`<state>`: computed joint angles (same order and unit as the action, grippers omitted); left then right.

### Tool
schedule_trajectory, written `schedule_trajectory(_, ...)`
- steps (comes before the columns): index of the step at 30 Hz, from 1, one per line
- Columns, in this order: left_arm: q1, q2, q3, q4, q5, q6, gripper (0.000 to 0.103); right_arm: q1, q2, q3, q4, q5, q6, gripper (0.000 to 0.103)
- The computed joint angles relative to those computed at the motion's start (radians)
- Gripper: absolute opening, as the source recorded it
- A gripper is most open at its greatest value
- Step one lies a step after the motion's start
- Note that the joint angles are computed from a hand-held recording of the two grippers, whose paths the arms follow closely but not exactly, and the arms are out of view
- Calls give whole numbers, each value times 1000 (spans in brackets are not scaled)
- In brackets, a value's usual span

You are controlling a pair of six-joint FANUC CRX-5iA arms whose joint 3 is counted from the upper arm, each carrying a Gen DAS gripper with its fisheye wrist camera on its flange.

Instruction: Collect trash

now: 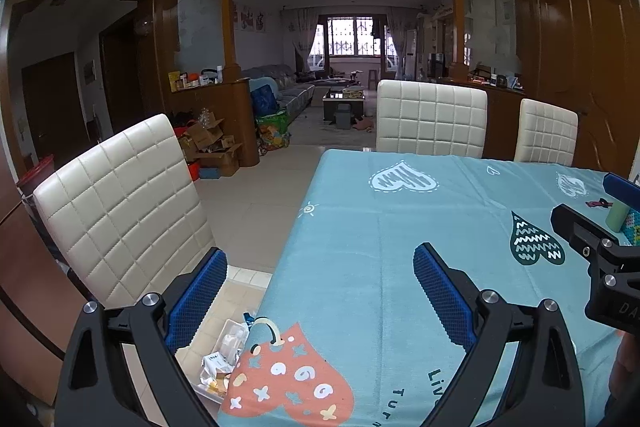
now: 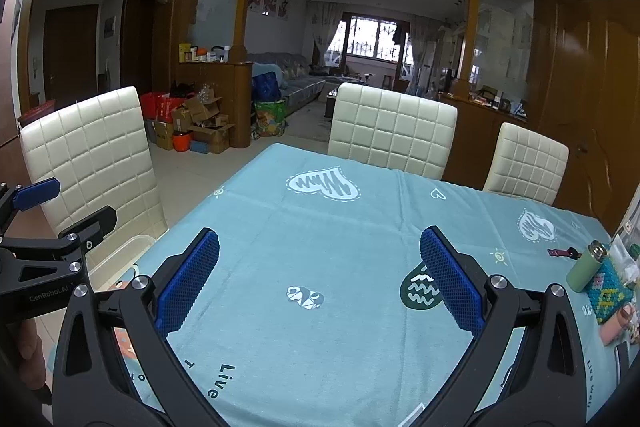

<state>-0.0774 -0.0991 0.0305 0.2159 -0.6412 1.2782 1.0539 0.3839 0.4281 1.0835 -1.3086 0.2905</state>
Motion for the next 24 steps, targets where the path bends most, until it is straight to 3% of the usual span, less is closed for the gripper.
schedule_trajectory(24,-8,-1,3,-6,-6,-6,92,1,-7,-10,4,9,-10,99)
